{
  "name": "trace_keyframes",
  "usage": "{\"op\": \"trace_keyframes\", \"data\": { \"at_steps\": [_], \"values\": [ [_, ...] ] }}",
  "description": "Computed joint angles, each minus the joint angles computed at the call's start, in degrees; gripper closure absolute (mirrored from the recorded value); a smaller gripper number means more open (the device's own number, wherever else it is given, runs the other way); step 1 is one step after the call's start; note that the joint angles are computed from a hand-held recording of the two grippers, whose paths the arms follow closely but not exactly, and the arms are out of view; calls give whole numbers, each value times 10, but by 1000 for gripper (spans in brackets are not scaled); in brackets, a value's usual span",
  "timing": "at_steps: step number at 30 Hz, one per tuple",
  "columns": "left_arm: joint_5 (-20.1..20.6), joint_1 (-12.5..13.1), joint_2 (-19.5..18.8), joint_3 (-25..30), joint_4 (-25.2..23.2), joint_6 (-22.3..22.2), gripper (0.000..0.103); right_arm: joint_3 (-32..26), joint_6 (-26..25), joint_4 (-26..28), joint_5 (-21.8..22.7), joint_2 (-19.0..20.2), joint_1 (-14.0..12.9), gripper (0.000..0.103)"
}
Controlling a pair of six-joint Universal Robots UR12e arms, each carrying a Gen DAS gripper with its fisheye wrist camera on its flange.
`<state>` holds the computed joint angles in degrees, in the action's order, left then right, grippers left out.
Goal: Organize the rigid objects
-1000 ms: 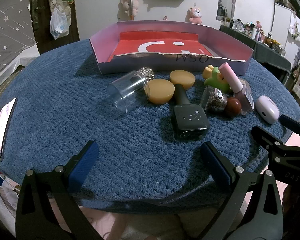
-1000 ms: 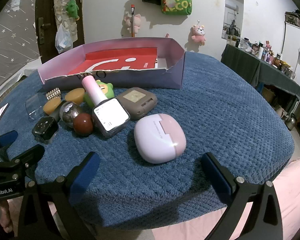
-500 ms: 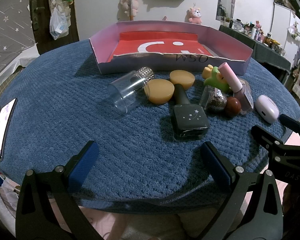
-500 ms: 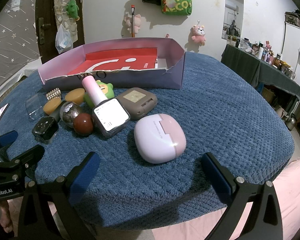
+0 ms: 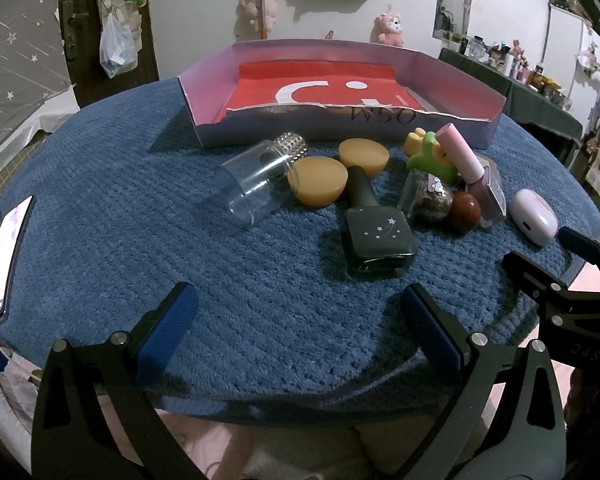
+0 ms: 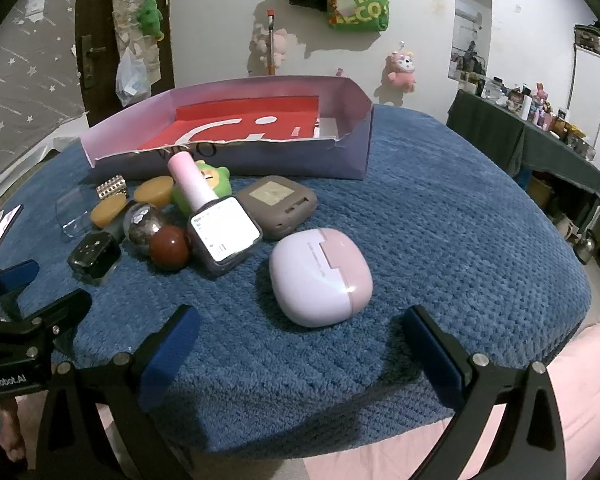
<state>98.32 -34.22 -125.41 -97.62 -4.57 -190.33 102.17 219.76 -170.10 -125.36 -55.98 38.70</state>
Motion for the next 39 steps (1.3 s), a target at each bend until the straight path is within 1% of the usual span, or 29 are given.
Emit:
{"op": "trace_keyframes", "data": {
  "at_steps": [3, 6, 9, 11, 16, 17, 18, 19, 20, 23, 24, 26, 27, 28, 29, 30, 31, 32, 33, 35, 39],
  "values": [
    [-2, 1, 0, -3, 7, 1, 0, 4, -6, -8, 3, -1, -1, 0],
    [-5, -2, -1, 3, -3, 1, 0, 6, -13, -15, 4, -1, -3, 0],
    [-17, -3, -2, 7, -6, 9, 0, 8, -21, -24, 8, -1, -5, 0],
    [-24, -4, -4, 11, -7, 16, 1, 9, -25, -31, 10, -1, -7, 4],
    [-28, -10, -16, 24, 15, 36, 12, 13, -36, -45, 13, -2, -13, 15],
    [-29, -10, -17, 27, 13, 36, 13, 14, -38, -48, 14, -2, -14, 17],
    [-37, -9, -17, 29, 6, 31, 17, 14, -41, -52, 14, -2, -15, 18],
    [-35, -10, -19, 32, 7, 31, 18, 14, -45, -55, 14, -1, -16, 20],
    [-25, -12, -22, 37, 2, 40, 20, 13, -51, -61, 12, 1, -16, 21],
    [-26, -13, -26, 41, 14, 36, 24, 16, -70, -95, 10, 8, -18, 22],
    [-33, -12, -26, 40, 22, 31, 27, 16, -77, -107, 6, 12, -18, 22],
    [-26, -14, -28, 41, 25, 35, 36, 16, -87, -124, -2, 17, -16, 24],
    [-22, -15, -30, 43, 27, 41, 45, 16, -90, -129, -3, 18, -16, 26],
    [-22, -15, -30, 44, 29, 41, 52, 17, -93, -133, -4, 19, -16, 32],
    [-23, -15, -30, 44, 28, 37, 54, 17, -96, -138, -2, 20, -16, 39],
    [-20, -15, -30, 45, 22, 39, 57, 17, -98, -142, 0, 20, -16, 43],
    [-19, -15, -30, 45, 22, 36, 64, 17, -100, -142, 1, 21, -16, 46],
    [-14, -15, -30, 45, 23, 35, 67, 15, -103, -141, 0, 22, -15, 49],
    [-18, -14, -29, 44, 22, 34, 68, 14, -104, -140, -1, 22, -14, 51],
    [-24, -12, -29, 43, 25, 34, 68, 13, -106, -139, 1, 22, -14, 51],
    [-18, -14, -30, 42, 25, 42, 68, 12, -103, -135, 2, 22, -14, 51]
  ]
}}
